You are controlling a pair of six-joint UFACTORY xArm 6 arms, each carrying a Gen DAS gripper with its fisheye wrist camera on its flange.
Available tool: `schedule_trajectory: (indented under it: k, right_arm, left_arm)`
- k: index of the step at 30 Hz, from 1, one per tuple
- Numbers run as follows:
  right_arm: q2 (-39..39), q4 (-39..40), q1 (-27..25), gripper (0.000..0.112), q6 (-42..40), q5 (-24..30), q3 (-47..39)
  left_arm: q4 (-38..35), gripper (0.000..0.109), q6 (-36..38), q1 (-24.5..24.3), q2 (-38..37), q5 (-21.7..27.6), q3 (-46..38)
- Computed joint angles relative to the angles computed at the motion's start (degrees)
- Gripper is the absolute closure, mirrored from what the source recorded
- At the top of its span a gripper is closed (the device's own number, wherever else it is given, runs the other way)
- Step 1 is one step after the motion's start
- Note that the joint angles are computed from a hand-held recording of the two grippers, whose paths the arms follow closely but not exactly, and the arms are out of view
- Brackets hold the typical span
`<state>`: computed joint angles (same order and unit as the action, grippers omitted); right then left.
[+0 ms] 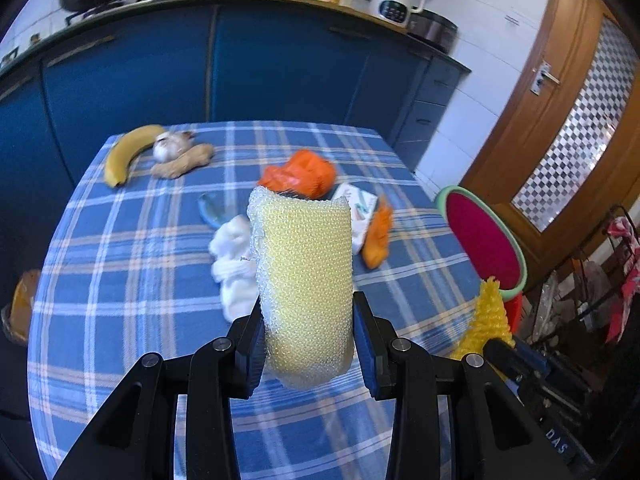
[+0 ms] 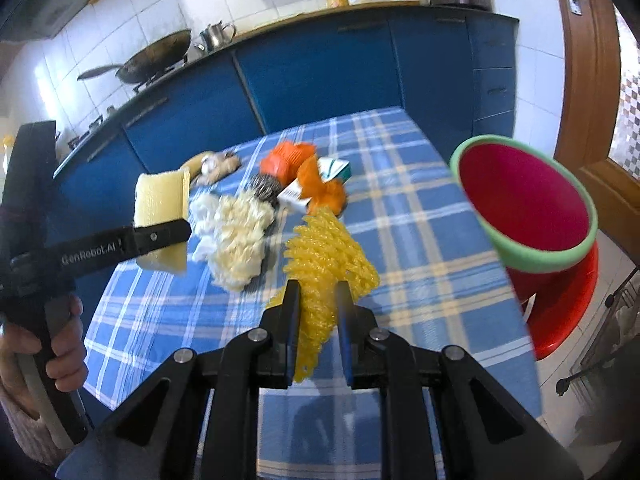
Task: Collect trash
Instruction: 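Close the right tool on the yellow foam net while the left tool lifts the sponge, then carry sponge and net over the red bucket and open both tools to drop them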
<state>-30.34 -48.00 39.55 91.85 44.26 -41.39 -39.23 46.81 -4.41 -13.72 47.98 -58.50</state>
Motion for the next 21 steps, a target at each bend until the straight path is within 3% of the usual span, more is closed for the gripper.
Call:
schedule_trajectory:
  k: [8, 16, 21]
  right_arm:
    - [-8.5, -0.6, -2.9, 0.093, -0.4, 5.4, 3.6]
    - [-16.8, 0.1, -7.8, 0.093, -4.2, 10.2, 7.0]
    - [-20.3, 2.2, -13.0, 0.093, -7.9, 10.0, 8.9]
  left_arm:
    - [1.0, 0.069, -0.6, -5.7, 0.6, 1.9, -2.7]
    - [3.2, 0.069, -2.8, -13.6, 2.8, 0.5, -5.3]
    - [4.9, 0.069, -4.2, -18.7, 5.0, -1.3, -7.0]
